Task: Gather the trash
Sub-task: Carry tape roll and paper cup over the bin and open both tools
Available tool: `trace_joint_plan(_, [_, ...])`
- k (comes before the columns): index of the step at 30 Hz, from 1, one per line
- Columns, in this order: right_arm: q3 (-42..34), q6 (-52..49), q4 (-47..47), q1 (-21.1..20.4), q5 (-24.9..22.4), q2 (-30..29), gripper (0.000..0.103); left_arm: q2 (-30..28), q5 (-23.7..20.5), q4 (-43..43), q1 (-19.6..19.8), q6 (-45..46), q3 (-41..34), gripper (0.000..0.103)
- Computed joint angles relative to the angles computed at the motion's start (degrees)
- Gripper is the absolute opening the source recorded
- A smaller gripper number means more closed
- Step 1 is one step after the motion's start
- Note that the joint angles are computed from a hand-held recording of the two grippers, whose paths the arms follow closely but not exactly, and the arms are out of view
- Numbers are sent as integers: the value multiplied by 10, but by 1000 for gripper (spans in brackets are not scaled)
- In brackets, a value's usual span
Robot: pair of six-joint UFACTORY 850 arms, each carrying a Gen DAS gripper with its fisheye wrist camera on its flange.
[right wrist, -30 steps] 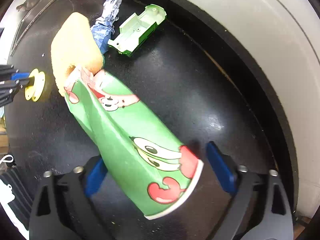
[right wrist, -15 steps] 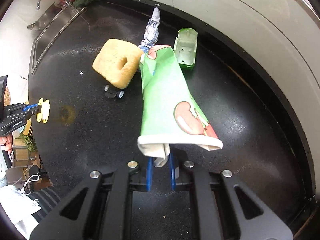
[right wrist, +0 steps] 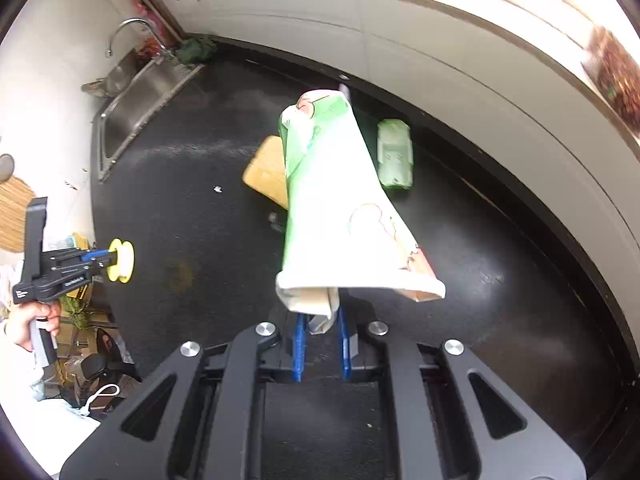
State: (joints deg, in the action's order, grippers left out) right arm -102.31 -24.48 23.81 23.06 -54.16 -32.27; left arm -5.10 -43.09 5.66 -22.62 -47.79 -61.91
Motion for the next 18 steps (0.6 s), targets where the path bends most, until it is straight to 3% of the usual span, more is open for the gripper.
trace_joint_plan(7, [-90,-70,48,104,-57,-53,14,118,-30,50,9,-110,81,13])
trace_joint_plan(18, [-326,-88,-4,322,-171,-238,14,404,-224,75,-17,-380,266,13])
